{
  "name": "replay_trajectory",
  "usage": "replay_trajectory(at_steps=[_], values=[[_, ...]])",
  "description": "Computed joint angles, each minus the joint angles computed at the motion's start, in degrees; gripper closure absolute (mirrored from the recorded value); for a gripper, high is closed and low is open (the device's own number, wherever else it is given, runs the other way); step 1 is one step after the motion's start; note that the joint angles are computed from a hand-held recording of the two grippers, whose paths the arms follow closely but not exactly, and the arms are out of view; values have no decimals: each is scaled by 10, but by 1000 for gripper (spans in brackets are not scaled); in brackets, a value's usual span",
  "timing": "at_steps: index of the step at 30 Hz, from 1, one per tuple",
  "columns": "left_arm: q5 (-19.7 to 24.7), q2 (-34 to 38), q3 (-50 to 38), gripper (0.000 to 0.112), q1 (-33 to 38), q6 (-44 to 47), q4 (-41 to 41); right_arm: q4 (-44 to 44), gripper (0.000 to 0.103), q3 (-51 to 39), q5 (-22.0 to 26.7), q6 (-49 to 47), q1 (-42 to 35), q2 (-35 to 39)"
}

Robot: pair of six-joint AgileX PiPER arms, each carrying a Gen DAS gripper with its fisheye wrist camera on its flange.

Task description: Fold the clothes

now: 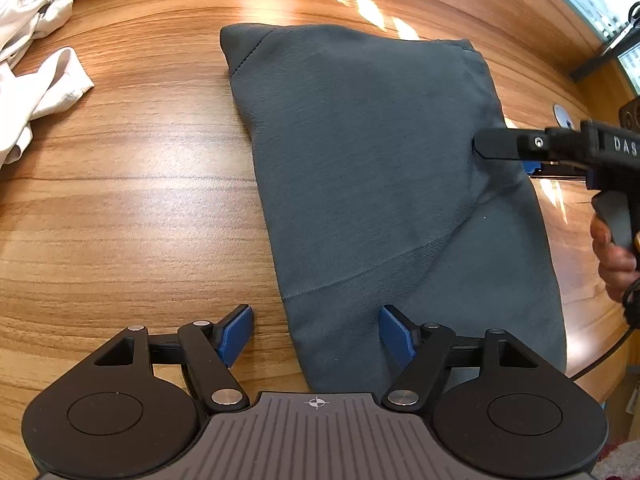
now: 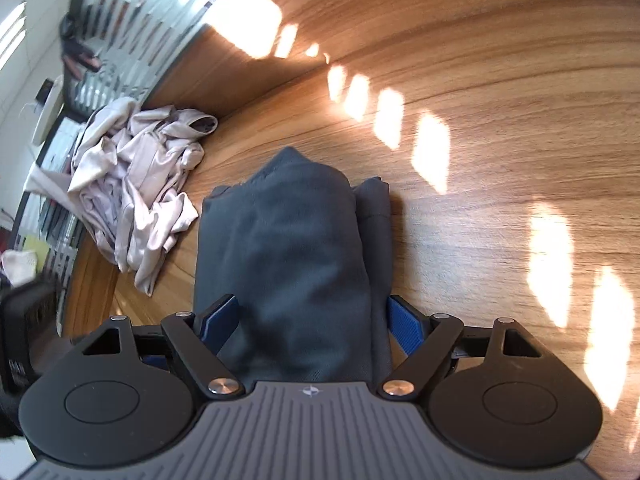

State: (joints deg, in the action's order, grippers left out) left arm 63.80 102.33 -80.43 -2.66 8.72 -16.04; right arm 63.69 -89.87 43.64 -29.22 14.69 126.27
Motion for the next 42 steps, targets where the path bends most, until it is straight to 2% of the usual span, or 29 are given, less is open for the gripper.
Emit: replay_trajectory(at_steps=[5, 13, 19, 29, 39, 41, 42], values=[[-16, -18, 24, 39, -5, -4, 1, -6, 25, -11, 51, 19, -16, 10], [-32, -34, 50, 38, -5, 15, -7, 58, 27, 77, 95, -39, -40, -16], [-16, -22, 29, 38, 2, 40, -9, 38, 30, 18, 132, -12, -47, 19], [-6, -16, 18, 38, 8, 54, -10, 61, 31, -72, 143, 0, -50, 80], [-6, -14, 14, 38, 14, 64, -15, 101, 33, 20, 169, -60, -59, 50], [-16, -20, 32, 40, 39, 85, -61, 108, 37, 37, 167, -70, -61, 44], [-21, -24, 43, 41, 55, 99, -90, 106, 44, 41, 159, -67, -59, 40]])
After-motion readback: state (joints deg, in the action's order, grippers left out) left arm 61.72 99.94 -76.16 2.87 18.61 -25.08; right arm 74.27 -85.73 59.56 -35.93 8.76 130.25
